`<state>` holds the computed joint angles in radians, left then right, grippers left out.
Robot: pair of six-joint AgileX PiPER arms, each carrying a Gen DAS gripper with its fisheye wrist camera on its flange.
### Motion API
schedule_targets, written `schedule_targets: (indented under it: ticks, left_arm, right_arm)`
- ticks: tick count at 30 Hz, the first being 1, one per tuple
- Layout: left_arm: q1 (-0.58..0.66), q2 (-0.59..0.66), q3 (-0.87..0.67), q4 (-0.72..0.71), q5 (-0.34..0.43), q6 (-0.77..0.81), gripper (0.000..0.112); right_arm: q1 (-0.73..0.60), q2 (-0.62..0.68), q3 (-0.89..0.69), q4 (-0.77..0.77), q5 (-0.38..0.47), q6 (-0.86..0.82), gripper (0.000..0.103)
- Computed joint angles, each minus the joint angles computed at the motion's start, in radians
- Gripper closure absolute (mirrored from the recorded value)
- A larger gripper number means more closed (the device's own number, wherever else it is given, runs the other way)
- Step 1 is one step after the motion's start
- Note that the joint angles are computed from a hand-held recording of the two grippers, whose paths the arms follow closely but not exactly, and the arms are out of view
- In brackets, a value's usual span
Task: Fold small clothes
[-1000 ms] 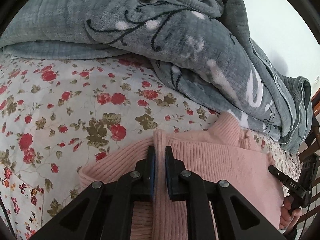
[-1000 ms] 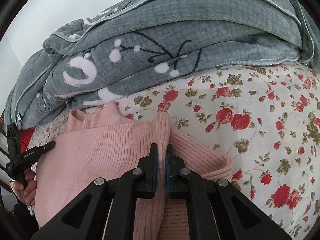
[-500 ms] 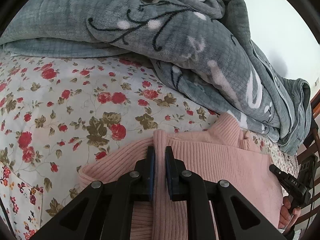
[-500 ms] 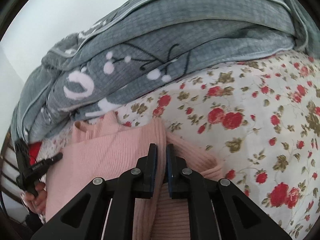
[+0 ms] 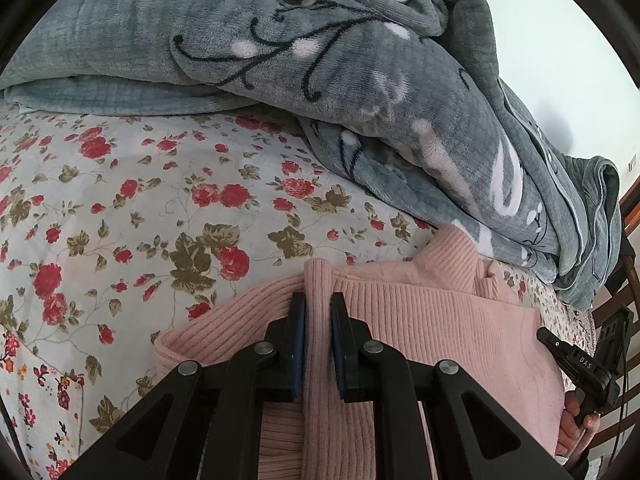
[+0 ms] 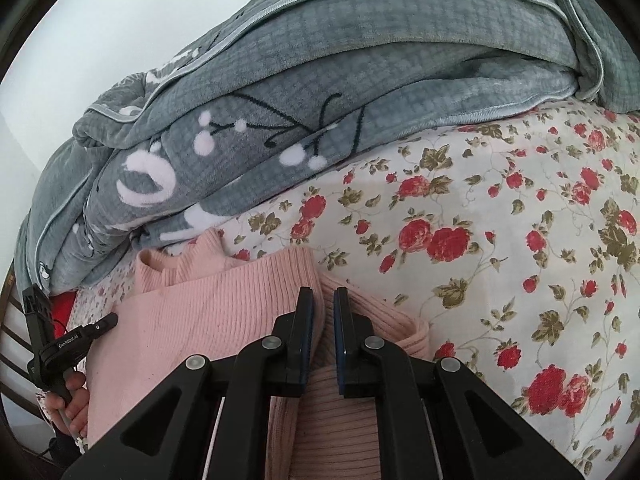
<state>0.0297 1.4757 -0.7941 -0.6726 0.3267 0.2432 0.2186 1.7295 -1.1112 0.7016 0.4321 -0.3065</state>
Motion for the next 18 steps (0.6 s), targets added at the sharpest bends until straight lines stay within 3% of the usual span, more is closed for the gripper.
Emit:
schedule_targets:
  ticks: [18]
  left_arm:
    - [0.001,0.001,0.001,-0.038,0.005,0.035,0.097]
  right_arm:
    - [-0.002,0.001,0.002,0.024,0.004,-0.028,0.090]
